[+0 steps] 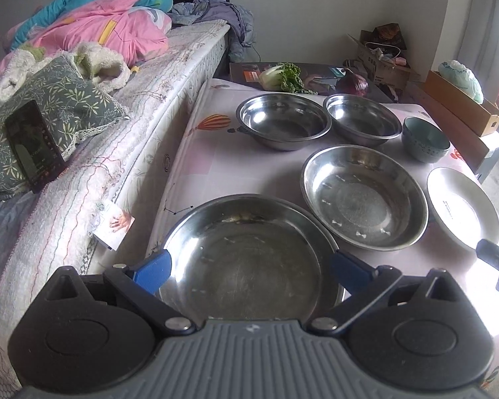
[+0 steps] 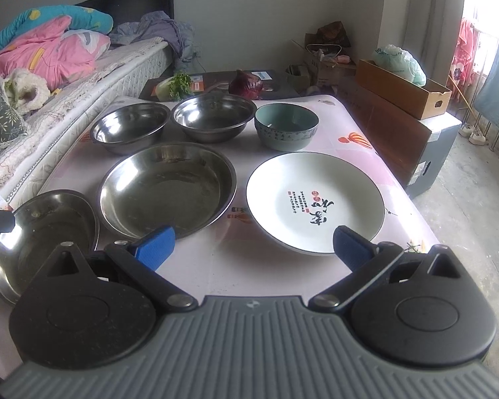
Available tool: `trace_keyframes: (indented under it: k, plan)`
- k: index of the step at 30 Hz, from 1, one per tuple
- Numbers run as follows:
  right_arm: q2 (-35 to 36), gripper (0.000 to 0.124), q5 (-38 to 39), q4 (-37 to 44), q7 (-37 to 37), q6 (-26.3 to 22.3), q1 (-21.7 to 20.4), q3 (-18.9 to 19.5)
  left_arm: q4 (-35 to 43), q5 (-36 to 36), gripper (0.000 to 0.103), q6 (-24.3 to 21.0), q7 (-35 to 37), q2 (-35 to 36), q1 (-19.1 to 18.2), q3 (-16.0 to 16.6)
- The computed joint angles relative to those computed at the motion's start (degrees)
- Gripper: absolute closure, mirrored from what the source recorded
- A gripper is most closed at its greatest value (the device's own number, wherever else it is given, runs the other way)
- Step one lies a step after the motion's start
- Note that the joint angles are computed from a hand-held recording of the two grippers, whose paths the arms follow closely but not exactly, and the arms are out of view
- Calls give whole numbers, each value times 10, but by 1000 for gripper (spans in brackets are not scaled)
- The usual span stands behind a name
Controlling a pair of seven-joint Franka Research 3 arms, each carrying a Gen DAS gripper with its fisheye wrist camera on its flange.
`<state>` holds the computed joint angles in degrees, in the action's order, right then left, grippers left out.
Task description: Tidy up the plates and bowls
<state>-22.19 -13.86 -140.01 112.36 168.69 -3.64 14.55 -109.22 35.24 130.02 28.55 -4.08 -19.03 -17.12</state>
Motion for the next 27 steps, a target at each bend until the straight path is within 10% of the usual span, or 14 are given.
trace_keyframes:
  k: [6,13,18,27]
  plan:
    - [62,22,112,36,-123,96,115,-112,37,34,0,1,13,24,17,17]
    - [177,22,377,190,-355,55,285,-242,110,3,0,24,90,85,40,44]
    - [287,23,515,350,-458,-33,265,-215,177,-32,0,59,144,151,59,63]
    - [514,57,446,654,-353,-197,204,-166,375,-91,5,61,251,325,58,90]
